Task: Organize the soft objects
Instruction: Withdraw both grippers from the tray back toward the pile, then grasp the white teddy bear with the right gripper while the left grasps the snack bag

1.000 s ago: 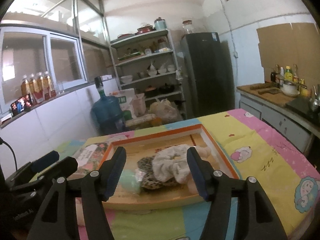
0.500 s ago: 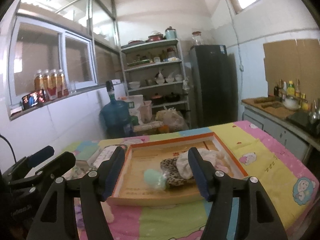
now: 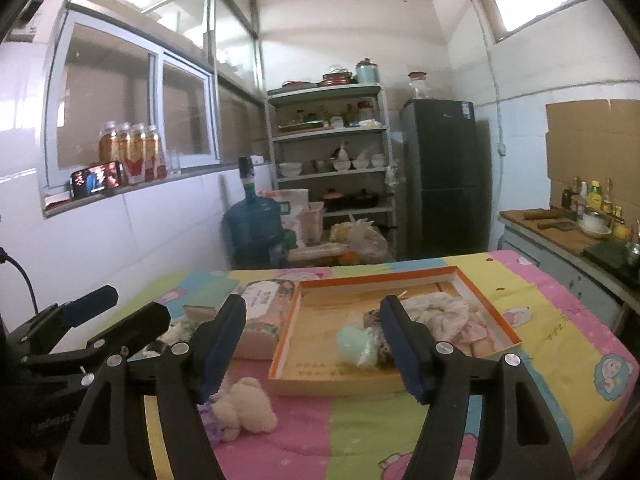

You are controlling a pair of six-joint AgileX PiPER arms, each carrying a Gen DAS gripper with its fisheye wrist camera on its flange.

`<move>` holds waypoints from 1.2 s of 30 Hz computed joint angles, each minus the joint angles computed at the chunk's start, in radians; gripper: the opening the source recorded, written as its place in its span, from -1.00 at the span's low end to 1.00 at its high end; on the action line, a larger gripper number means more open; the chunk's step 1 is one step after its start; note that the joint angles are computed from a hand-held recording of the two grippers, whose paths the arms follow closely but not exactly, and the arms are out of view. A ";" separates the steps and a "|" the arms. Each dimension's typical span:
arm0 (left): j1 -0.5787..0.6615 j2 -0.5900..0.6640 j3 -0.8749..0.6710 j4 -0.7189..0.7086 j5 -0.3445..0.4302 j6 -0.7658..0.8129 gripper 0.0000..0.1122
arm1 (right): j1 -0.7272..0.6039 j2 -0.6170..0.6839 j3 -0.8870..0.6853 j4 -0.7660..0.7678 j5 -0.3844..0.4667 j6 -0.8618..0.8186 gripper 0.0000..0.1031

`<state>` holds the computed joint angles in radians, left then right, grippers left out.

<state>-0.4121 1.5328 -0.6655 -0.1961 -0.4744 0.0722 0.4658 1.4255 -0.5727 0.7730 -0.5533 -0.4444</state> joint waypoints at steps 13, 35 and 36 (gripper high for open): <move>0.113 -0.061 0.093 -0.124 -0.017 0.060 0.55 | 0.135 0.046 -0.023 0.116 -0.061 -0.079 0.42; 0.368 -0.064 0.218 0.187 -0.156 -0.198 0.55 | 0.177 0.205 -0.044 0.043 -0.083 0.032 0.43; 0.377 -0.057 0.220 0.207 -0.163 -0.215 0.55 | 0.167 0.227 -0.043 0.008 -0.077 0.074 0.43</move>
<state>-0.0347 1.4756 -0.4457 0.0113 -0.6373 -0.1429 0.6324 1.6528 -0.6154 0.7806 -0.6298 -0.3701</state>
